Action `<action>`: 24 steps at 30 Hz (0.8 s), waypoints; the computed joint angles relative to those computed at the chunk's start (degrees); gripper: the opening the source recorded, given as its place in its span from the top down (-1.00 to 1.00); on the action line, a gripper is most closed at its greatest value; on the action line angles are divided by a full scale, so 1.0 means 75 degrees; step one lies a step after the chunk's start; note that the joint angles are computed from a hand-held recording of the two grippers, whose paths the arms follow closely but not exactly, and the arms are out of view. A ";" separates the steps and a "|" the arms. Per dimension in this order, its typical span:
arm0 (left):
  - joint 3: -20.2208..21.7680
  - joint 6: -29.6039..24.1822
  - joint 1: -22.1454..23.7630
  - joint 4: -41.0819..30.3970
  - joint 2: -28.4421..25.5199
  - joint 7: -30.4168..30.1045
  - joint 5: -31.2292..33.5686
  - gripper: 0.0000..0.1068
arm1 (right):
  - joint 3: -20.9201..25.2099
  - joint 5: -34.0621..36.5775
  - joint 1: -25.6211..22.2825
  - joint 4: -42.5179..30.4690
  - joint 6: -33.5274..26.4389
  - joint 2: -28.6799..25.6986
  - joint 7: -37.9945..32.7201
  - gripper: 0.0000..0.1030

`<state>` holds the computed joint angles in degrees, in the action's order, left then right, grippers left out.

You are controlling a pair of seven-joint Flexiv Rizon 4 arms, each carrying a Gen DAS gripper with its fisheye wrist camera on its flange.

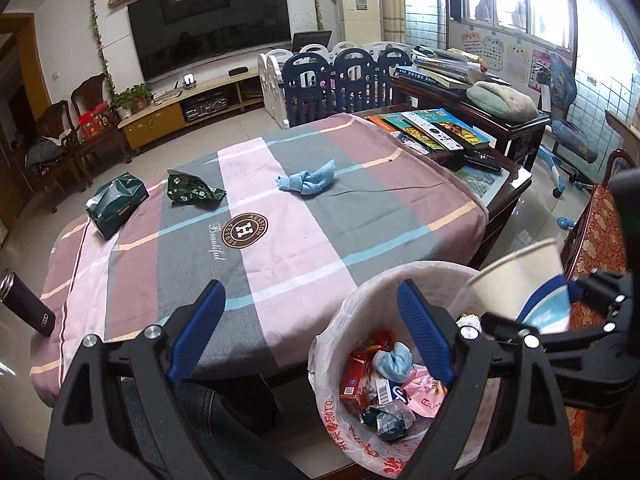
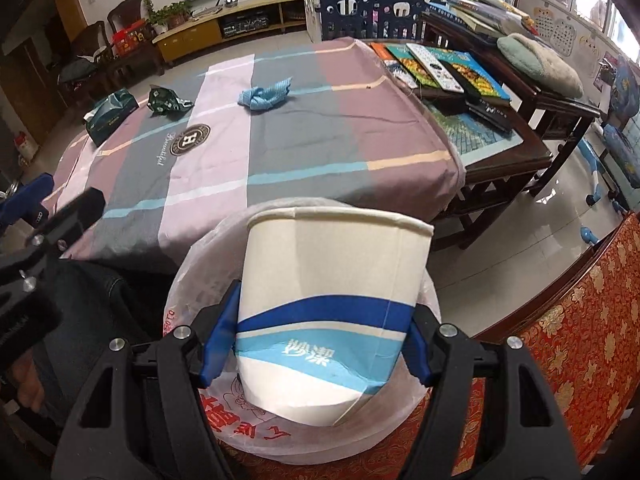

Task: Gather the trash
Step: 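Lower the white-and-blue paper cup into the basket and open the right tool, then grasp the light-blue cloth with the right tool while the left grasps the green chip bag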

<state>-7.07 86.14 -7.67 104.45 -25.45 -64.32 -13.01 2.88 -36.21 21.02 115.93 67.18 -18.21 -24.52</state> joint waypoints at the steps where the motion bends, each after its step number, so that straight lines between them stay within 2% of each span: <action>1: 0.0021 -0.0007 -0.0008 -0.0004 -0.0010 -0.0023 0.0002 -0.64 | 0.0042 0.0079 -0.0008 -0.0032 -0.0035 -0.0072 -0.0064 -0.35; 8: 0.0193 -0.0238 -0.0025 -0.0154 -0.0180 -0.0258 0.0009 -0.64 | 0.0175 0.0640 0.0009 -0.0357 -0.0300 -0.0519 -0.0528 -0.37; 9: 0.0237 -0.0275 -0.0032 -0.0192 -0.0222 -0.0300 0.0021 -0.64 | 0.0180 0.0724 0.0026 -0.0401 -0.0361 -0.0558 -0.0570 -0.41; 11: 0.0332 -0.0372 -0.0035 -0.0274 -0.0301 -0.0392 0.0043 -0.64 | 0.0114 0.0797 0.0088 -0.0460 -0.0445 -0.0628 -0.0509 -0.61; 17: 0.0823 -0.0893 -0.0009 -0.0697 -0.0668 -0.1124 0.0069 -0.64 | 0.0073 0.1087 0.0089 -0.0773 -0.0454 -0.0846 -0.0516 -0.72; 20: 0.1015 -0.1106 0.0090 -0.0932 -0.0868 -0.1594 0.0061 -0.64 | 0.0003 0.1120 0.0116 -0.1282 -0.0581 -0.1118 -0.0697 -0.72; 24: 0.1251 -0.1226 0.0210 -0.1227 -0.1131 -0.2136 0.0172 -0.64 | -0.0219 0.0990 0.0196 -0.2667 -0.0747 -0.1923 -0.1183 -0.72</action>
